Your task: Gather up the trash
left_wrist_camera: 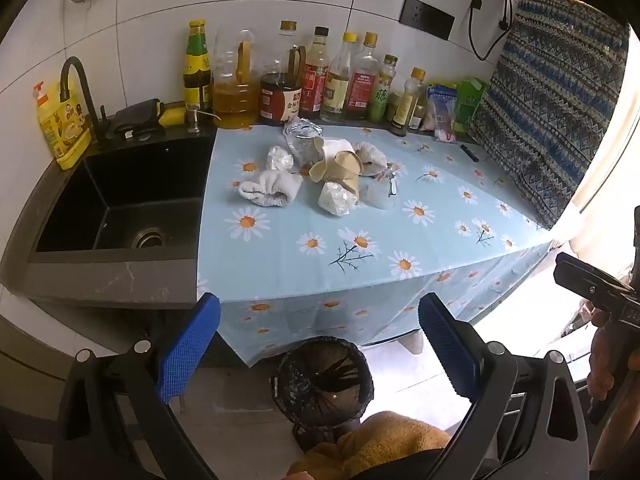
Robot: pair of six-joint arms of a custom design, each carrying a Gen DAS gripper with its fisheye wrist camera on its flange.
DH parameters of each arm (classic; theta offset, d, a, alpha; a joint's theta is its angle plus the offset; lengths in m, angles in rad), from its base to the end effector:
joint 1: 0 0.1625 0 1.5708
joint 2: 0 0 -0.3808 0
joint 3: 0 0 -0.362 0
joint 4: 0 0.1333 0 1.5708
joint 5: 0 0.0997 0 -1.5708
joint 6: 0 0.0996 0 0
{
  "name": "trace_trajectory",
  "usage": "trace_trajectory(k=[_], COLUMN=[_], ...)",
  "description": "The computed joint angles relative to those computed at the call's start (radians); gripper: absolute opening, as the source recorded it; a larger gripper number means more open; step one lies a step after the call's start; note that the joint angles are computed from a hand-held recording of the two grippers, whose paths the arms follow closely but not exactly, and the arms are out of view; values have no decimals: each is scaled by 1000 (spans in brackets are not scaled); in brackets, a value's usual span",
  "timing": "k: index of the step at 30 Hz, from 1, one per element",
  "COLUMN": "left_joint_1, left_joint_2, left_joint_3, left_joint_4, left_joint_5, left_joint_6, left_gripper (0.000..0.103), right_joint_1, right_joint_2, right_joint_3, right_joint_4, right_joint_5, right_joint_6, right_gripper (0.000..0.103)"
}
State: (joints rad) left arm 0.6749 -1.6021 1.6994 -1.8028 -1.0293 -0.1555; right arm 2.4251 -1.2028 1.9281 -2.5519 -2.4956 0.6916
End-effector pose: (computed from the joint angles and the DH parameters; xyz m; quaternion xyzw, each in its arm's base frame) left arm -0.2427 -0.4307 0.4368 0.3311 0.9028 -0.1900 0.1983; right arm 0.4271 -0.3006 0.2449 0.0154 -0.8894 0.3907 0.2370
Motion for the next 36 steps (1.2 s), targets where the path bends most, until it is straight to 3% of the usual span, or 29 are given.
trace_trajectory(k=[13,36], left_joint_1=[10,24], left_joint_2=[-1,17], left_joint_3=[-2,-29], left_joint_4=[4,2], left_joint_5=[-11,-30], left_joint_6=[17,22], left_gripper=[96,96], right_joint_1=[-3,-9], right_joint_2=[14,79], right_joint_3=[-11,-77], right_joint_4=[20,-2], right_joint_5=[13,33], right_joint_6=[1,-106], right_gripper=[99,99])
